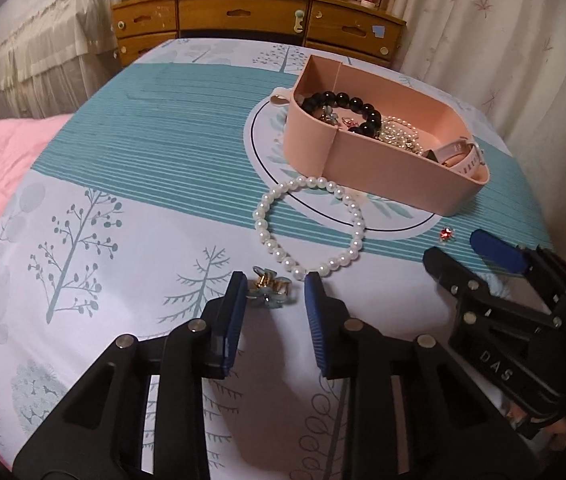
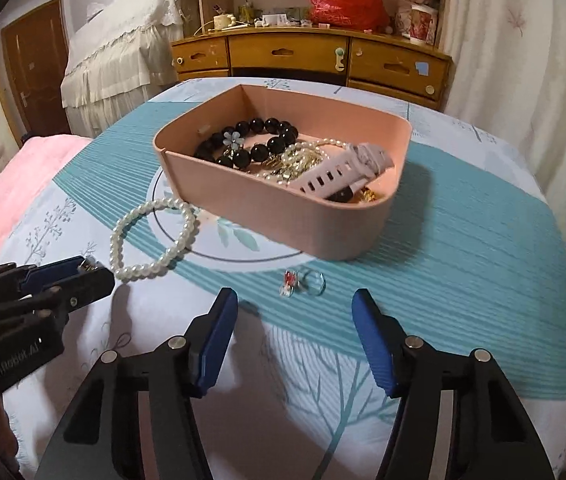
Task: Organize jewelry
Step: 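Grasp the gold flower earring with the left tool while the right tool grasps the small ring, then carry the earring and ring over the pink tray while both tools open to release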
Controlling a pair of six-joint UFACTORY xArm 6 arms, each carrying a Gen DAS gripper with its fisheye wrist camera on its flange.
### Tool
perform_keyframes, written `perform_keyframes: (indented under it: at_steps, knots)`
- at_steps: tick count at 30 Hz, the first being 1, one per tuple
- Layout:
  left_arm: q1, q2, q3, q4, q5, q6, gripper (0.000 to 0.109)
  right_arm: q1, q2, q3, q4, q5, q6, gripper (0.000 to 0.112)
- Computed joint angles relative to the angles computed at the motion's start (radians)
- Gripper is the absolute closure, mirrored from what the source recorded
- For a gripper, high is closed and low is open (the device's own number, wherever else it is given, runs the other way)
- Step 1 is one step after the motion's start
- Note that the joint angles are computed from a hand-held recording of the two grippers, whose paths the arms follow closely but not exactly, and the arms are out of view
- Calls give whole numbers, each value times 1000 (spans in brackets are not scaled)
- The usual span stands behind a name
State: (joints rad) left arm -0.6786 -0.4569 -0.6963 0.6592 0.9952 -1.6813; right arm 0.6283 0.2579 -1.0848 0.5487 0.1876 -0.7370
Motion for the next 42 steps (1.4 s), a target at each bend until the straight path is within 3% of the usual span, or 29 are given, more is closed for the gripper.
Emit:
perform_keyframes:
  at_steps: [3, 5, 7, 11, 19, 27, 35, 42]
  knots:
    - [-2, 26, -19, 15, 20, 3, 82, 0, 25, -30, -36, -3, 31, 65]
    - [-6, 34, -27, 18, 36, 8, 83, 0, 34, -43, -44, -4, 42, 78]
    - [-9, 50, -45, 15, 66, 11, 89, -1, 28, -40, -40, -3, 43, 83]
    - [-7, 40, -35, 20, 61, -2, 89, -6, 35, -51, -36, -1, 57, 92]
    - [13, 37, -37, -15, 48, 50, 89, -10, 27, -56, 43, 34, -52, 93]
    - [26, 13, -19, -26, 14, 28, 89, -38, 21, -95, 47, 164, -4, 93]
    - [-2, 0, -77, 56, 93, 31, 89, -50, -8, -106, 96, 247, -5, 93]
    - [59, 1, -121, 165, 52, 66, 89, -42, -66, -112, 231, 304, -129, 93]
